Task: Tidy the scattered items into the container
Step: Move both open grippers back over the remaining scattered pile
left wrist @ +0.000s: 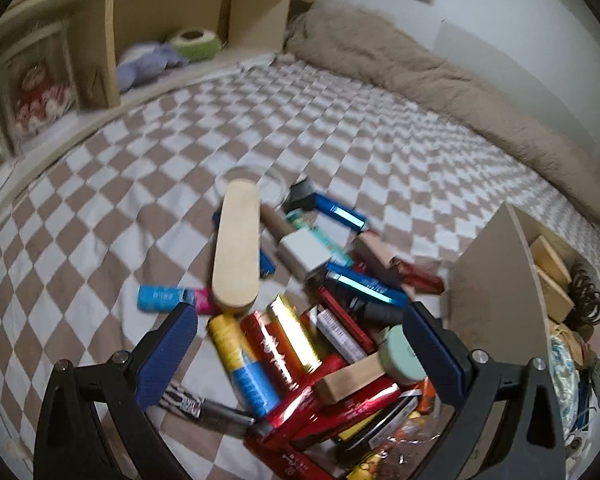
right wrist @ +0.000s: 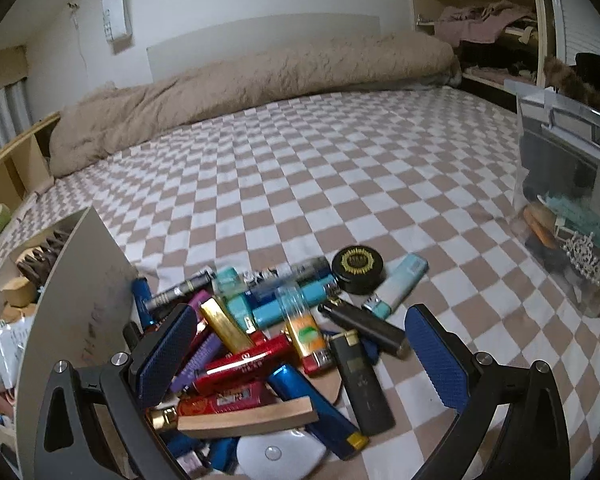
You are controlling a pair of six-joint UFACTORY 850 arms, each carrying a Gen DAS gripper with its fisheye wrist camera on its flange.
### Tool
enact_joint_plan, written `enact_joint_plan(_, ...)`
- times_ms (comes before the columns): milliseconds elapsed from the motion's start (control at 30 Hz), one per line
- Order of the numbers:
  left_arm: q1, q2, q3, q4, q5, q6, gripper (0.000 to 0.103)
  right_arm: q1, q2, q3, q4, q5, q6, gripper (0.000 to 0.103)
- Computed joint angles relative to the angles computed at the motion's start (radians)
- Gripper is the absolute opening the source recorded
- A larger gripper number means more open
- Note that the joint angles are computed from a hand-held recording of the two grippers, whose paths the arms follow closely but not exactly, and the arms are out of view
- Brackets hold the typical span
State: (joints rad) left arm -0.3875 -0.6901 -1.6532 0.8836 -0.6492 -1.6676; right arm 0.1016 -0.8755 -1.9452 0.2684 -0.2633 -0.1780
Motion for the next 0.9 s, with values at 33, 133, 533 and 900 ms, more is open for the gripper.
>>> enact_joint_plan(33, 0.002, -0.008, -0.010, -0.039, 0.004, 0.037, 0.103, 0.000, -0.005, -0.006, -0.008, -0.008, 0.007, 0.103)
enact_joint_plan(133, -0.002, -0.034, -0.044, -0.105, 0.006, 0.123, 0.103, 0.006, -0.014, -0.018, -0.048, -0.024, 0.033, 0.103)
enact_joint_plan(533, -0.038, -0.113, -0.151, -0.119, -0.016, 0.405, 0.101, 0.016, -0.009, -0.007, -0.075, -0.040, 0.028, 0.103)
enact_joint_plan(900, -0.034, -0.166, -0.215, -0.266, -0.006, 0.658, 0.074, 0.017, -0.015, -0.017, -0.074, -0.053, 0.023, 0.103)
